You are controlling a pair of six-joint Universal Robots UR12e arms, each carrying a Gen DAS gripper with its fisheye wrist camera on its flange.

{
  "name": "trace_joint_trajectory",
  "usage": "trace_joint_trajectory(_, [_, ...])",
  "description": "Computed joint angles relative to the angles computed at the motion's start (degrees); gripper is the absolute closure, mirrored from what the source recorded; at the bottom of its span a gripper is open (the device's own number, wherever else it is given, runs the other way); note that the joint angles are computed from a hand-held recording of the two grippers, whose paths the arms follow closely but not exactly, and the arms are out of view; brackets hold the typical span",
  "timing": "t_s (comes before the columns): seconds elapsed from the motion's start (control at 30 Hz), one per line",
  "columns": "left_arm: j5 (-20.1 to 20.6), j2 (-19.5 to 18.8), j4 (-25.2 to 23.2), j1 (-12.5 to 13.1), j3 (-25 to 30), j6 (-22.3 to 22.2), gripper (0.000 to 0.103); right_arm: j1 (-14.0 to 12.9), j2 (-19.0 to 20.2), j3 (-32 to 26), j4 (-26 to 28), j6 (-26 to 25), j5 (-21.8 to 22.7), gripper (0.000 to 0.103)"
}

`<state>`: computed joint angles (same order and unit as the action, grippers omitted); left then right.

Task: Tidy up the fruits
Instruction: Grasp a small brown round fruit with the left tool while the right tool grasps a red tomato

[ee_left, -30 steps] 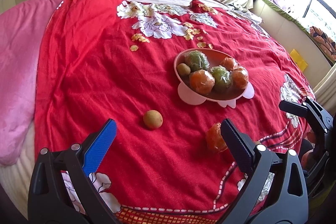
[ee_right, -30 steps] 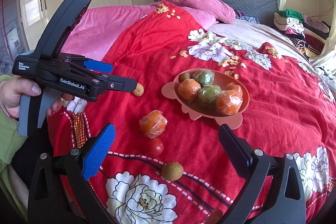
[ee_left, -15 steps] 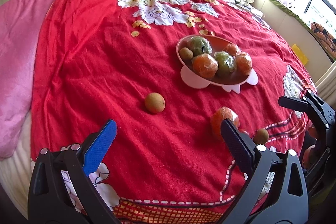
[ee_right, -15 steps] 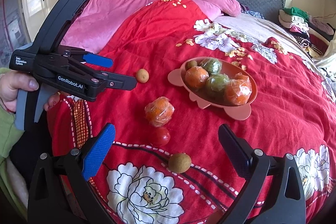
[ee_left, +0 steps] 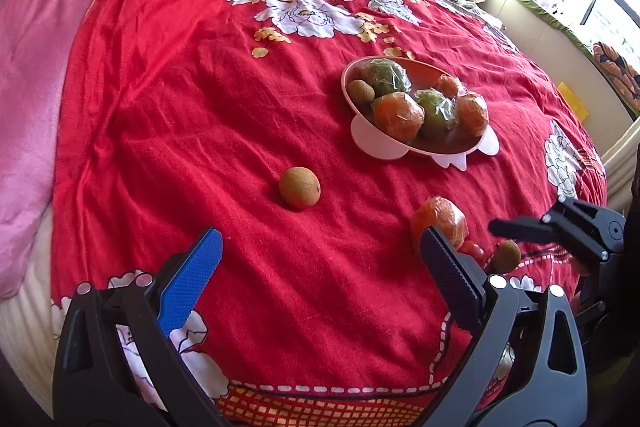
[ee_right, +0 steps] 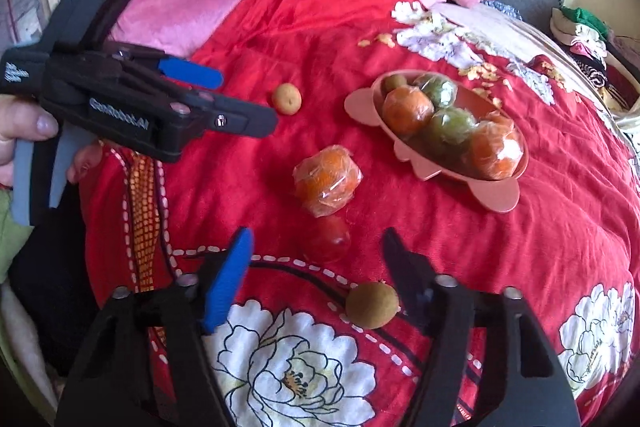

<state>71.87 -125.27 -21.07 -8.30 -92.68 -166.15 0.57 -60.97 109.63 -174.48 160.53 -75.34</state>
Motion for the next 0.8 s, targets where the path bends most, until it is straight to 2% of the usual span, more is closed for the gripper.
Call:
trace_joint_trajectory(0.13, [-0.6,-0.4,0.0,0.1,0.5,0.2,0.012,0.5,0.6,-1.3,2.9,-0.4,-1.6,0.058])
trace_joint_trajectory(0.3, [-1.1,-1.2,-1.0,0.0,1.8,0.9,0.030,0.8,1.2,-2.2,4.1,-1.7,-2.3,0.074])
trace_joint_trajectory(0.4, [-1.2,-2.0,-1.8,0.0,2.9,0.7,0.041,0.9,1.3,-2.2,4.0,-2.3,-2.4,0.075])
trace_joint_trajectory(0.43, [-0.9,-2.3,-2.2,-0.1,3.4,0.8,0.043,0.7,1.3,-2.2,4.1,-2.0,-1.9,0.076])
trace_joint_trajectory(0.57, [-0.5,-3.5,-3.6,-0.1,5.1,0.7,0.061,-0.1,0.9,-1.7,4.1,-0.6,1.0,0.076])
trace_joint_trajectory(0.7, [0.2,-4.3,-4.1,-0.1,6.1,0.3,0.070,-0.5,0.7,-1.2,3.1,0.5,2.2,0.076])
trace_joint_trajectory(0.73, [0.9,-4.4,-3.9,-0.2,6.1,0.2,0.076,-0.5,0.7,-1.2,2.8,0.7,2.2,0.076])
trace_joint_trajectory(0.8, [2.0,-4.4,-3.2,-0.5,5.9,1.0,0.078,-0.8,0.5,-0.9,1.8,1.4,2.5,0.076])
